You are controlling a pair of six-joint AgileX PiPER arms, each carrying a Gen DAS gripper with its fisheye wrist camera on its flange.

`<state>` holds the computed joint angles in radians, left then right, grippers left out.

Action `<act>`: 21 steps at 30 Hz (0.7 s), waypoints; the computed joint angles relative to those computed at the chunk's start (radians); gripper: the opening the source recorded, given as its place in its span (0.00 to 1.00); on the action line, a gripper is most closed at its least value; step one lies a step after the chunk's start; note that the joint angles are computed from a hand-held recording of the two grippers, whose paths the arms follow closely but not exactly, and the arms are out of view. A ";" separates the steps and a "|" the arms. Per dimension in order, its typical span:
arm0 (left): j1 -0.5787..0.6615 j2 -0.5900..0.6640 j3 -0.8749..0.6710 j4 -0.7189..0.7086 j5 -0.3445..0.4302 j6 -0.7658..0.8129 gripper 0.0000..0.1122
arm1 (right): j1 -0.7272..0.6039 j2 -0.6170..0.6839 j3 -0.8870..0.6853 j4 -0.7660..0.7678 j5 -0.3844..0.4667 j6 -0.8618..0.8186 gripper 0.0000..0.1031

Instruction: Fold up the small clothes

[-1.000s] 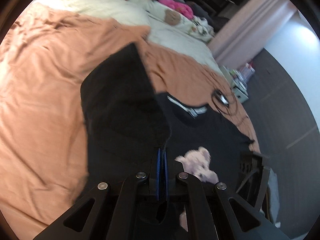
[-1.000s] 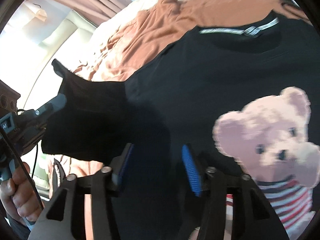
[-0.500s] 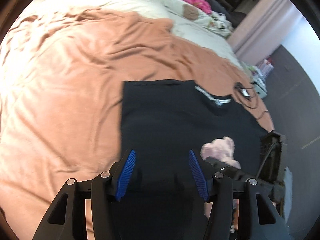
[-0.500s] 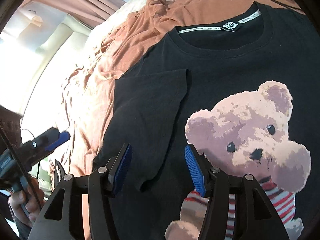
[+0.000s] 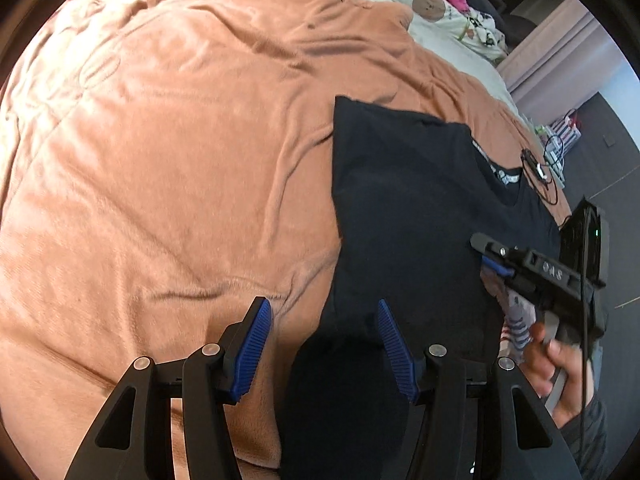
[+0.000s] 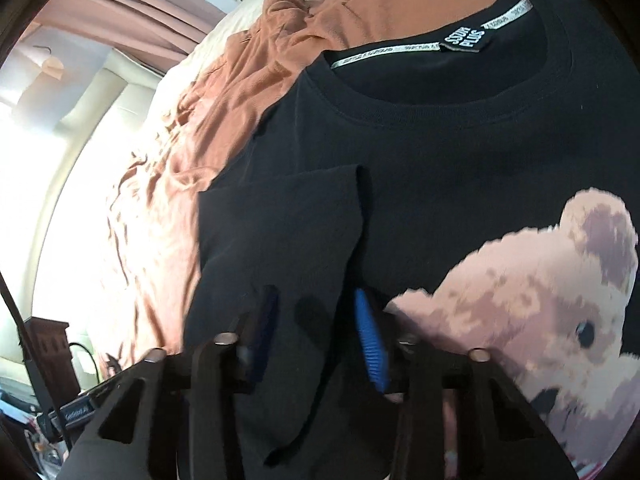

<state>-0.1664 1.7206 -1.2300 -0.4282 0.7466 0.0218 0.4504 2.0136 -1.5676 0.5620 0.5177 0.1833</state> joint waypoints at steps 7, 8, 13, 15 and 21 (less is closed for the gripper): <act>0.008 -0.004 0.050 -0.074 -0.020 0.062 0.48 | 0.022 -0.012 -0.029 -0.068 0.044 0.045 0.00; 0.007 -0.004 0.056 -0.083 -0.023 0.067 0.46 | 0.028 -0.022 -0.022 -0.076 0.042 0.048 0.00; 0.007 0.004 0.069 -0.088 -0.015 0.075 0.12 | 0.072 -0.085 0.040 -0.174 0.029 0.141 0.00; 0.011 -0.001 0.072 -0.090 -0.017 0.077 0.10 | 0.092 -0.102 0.052 -0.233 0.032 0.204 0.00; 0.022 -0.003 0.058 -0.072 0.001 0.059 0.08 | 0.131 -0.122 0.023 -0.458 0.068 0.384 0.00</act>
